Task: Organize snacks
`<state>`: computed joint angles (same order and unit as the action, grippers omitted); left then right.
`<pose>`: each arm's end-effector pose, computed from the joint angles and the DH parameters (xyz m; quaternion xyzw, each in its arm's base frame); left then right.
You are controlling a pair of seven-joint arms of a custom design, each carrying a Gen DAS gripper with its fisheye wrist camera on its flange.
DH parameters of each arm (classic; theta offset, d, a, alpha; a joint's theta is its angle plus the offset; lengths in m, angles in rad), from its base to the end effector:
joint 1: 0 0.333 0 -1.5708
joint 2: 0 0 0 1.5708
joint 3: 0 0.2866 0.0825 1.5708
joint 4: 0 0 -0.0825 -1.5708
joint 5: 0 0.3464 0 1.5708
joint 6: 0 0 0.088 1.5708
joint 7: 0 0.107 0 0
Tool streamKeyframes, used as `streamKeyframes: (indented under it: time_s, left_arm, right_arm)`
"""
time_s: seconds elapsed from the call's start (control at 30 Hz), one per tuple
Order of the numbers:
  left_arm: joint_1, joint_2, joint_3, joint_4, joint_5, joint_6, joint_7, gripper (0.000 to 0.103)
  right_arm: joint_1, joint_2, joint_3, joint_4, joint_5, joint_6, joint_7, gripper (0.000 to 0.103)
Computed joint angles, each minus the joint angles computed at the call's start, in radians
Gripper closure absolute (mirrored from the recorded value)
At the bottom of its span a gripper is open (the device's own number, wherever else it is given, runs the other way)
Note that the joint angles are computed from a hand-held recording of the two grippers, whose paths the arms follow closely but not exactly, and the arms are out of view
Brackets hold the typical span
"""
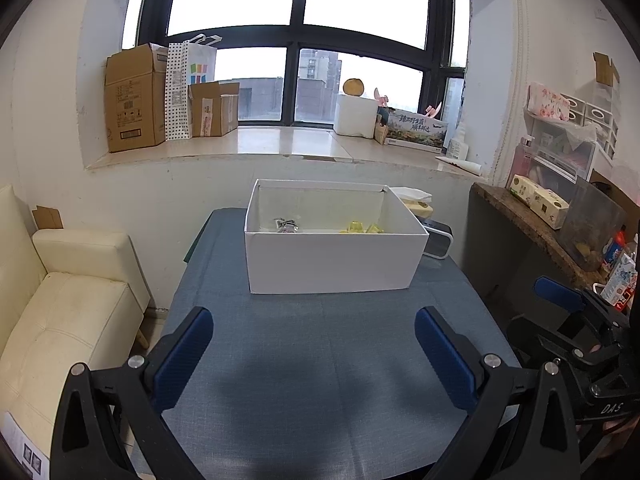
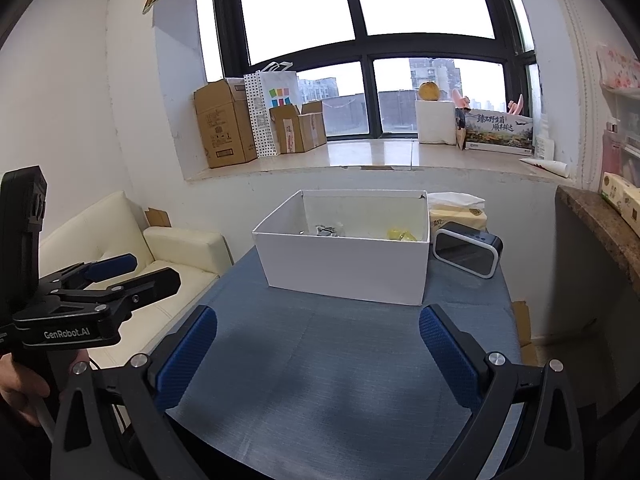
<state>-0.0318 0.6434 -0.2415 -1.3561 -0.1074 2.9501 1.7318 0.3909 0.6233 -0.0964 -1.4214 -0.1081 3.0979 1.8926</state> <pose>0.7109 -0.1374 0.4608 -0.5532 0.6884 -0.4013 0.2429 0.6766 0.2354 0.4568 -0.6487 0.5701 -0.2740 0.4233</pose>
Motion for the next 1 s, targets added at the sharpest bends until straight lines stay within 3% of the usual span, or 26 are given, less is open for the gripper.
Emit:
streamKeyframes:
  time_s: [1.0]
  left_arm:
    - [0.032,0.008,-0.042,0.010,-0.041,-0.013,0.076,0.000]
  right_arm:
    - [0.014,0.004,-0.022,0.017,-0.019,-0.021,0.031,0.000]
